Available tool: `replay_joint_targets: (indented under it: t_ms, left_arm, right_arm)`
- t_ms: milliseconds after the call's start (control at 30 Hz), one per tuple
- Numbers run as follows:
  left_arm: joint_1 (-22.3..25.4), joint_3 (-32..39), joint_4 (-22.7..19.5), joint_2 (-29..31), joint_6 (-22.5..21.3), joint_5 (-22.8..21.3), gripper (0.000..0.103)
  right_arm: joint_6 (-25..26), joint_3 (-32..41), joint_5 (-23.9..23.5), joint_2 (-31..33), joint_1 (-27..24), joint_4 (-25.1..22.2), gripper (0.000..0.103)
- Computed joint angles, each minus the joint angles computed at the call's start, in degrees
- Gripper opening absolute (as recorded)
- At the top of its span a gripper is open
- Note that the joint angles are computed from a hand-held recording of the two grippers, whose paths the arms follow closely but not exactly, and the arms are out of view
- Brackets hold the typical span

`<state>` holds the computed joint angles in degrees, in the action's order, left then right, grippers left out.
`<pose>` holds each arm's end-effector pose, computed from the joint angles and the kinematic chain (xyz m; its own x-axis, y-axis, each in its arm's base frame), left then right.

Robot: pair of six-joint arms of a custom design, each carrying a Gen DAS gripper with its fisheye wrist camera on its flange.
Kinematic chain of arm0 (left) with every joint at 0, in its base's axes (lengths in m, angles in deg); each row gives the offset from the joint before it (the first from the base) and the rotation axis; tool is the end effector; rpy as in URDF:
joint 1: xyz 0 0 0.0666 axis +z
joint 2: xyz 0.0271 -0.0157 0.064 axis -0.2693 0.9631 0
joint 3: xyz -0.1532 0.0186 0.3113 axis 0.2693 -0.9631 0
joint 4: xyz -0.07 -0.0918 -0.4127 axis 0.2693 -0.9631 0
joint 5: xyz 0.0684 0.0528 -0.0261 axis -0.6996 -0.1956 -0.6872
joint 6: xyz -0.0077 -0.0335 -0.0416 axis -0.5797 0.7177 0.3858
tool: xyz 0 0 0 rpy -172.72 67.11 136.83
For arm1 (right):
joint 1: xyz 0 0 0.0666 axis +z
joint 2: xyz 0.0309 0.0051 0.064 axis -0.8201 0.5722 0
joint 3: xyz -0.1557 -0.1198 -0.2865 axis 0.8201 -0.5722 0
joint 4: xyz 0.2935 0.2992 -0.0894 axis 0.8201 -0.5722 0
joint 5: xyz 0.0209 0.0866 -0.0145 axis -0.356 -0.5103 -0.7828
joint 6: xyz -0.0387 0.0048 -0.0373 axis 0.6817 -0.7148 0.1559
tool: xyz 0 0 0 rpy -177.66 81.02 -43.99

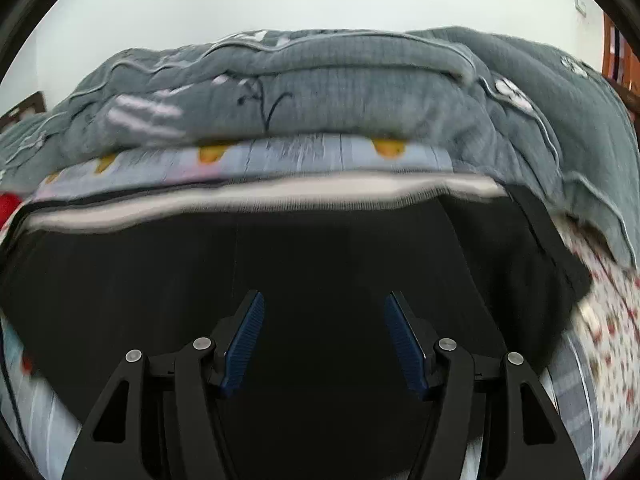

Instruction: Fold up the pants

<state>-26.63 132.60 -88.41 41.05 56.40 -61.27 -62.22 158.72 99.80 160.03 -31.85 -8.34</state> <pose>0.6023 -0.1154 0.3025 -0.6885 -0.1738 -0.7041 -0.0624 0.9814 -0.1813 0.5408 0.2159 0.2856 -0.6678 0.1209 -0.7345 0.1835 0.9830 -0.0051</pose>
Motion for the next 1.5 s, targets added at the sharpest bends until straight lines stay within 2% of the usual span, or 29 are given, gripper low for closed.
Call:
replay_joint_targets:
  t_ms: [100,133,200,233,300,333,367,433,600,700,767,800,833,867,900,933,967,1100,1267,1400,1500]
  left_arm:
    - [0.3,-7.52,-0.06,-5.18,3.38,6.01,0.086]
    - [0.32,-9.4,0.31,-6.41,4.06,7.09,0.086]
    - [-0.08,-13.81,2.82,-9.74,4.73,7.02,0.086]
    - [-0.33,-13.99,2.24,-10.05,5.05,6.16,0.086]
    - [-0.26,-12.16,-0.53,-9.16,6.52,6.28,0.086]
    - [0.05,-11.4,-1.04,-8.61,7.53,7.28,0.086]
    - [0.59,-10.5,-1.55,-7.91,8.62,8.71,0.086]
    - [1.92,-8.91,-1.22,-6.26,11.71,11.79,0.086]
    - [4.41,-3.71,0.43,-0.73,17.42,15.62,0.085]
    - [4.72,2.21,-1.11,4.08,17.9,14.43,0.084]
    - [4.63,6.31,-3.22,6.98,19.24,13.02,0.083]
    - [4.49,7.34,-4.03,7.59,19.67,12.48,0.082]
    - [3.99,9.12,-6.81,8.4,19.48,10.07,0.064]
    - [3.54,10.91,-10.09,9.21,18.1,7.25,0.029]
    - [2.72,12.53,-13.39,10.1,14.63,3.11,0.02]
    - [2.75,12.04,-13.81,9.41,13.17,3.78,0.015]
    - [2.92,10.12,-12.27,7.94,12.7,4.9,0.013]
    - [3.08,2.77,-10.95,0.83,9.09,7.45,0.012]
    - [1.85,-6.27,-10.72,-8.06,5.35,6.33,0.012]
    - [2.45,-15.44,-8.61,-16.04,6.71,11.7,0.012]
    - [2.14,-21.43,-7.61,-21.54,5.69,14.8,0.013]
  right_arm:
    - [-2.59,-8.42,-0.52,-6.95,0.73,0.46,0.068]
    - [-4.9,-11.43,-2.18,-9.41,0.37,0.35,0.069]
    - [-7.84,-14.43,-5.96,-11.68,-0.83,0.08,0.071]
    - [-8.61,-15.96,-6.93,-12.75,-1.22,0.99,0.071]
    - [-9.53,-16.22,-6.1,-13.15,-1.61,0.45,0.071]
    - [-10.16,-15.95,-6.9,-12.97,-1.97,0.43,0.071]
    - [-11.47,-15.94,-10.05,-13.01,-3.02,1.64,0.071]
    - [-13.51,-14.53,-13.67,-11.56,-4.45,2.51,0.071]
    - [-15.24,-7.51,-15.63,-4.74,-6.91,0.56,0.071]
    - [-17.81,-4.65,-18.69,-1.98,-8.86,1.7,0.071]
    - [-18.94,-3.89,-20.58,-0.66,-10.08,4.2,0.07]
    - [-18.68,-3.39,-20.69,0.02,-10.27,4.8,0.066]
    - [-18.41,-2.98,-20.49,0.41,-10.31,4.53,0.06]
    - [-17.42,-2.58,-20.03,0.56,-10.26,3.45,0.026]
    - [-16.97,-3.39,-22.22,0.07,-10.66,4.47,0.015]
    - [-17.74,-4.9,-23.07,-0.91,-10.86,6.35,0.014]
    - [-18.99,-8.01,-23.79,-3.31,-11.14,9.6,0.012]
    - [-20.93,-14.99,-23.09,-10.44,-11.01,12.86,0.011]
    - [-18.22,-23.76,-20.02,-20.72,-9.77,10.5,0.01]
    - [-15.93,-32.87,-16.24,-32.41,-8.9,6.24,0.01]
    - [-15.68,-37.05,-13.03,-38.27,-8.09,2.31,0.01]
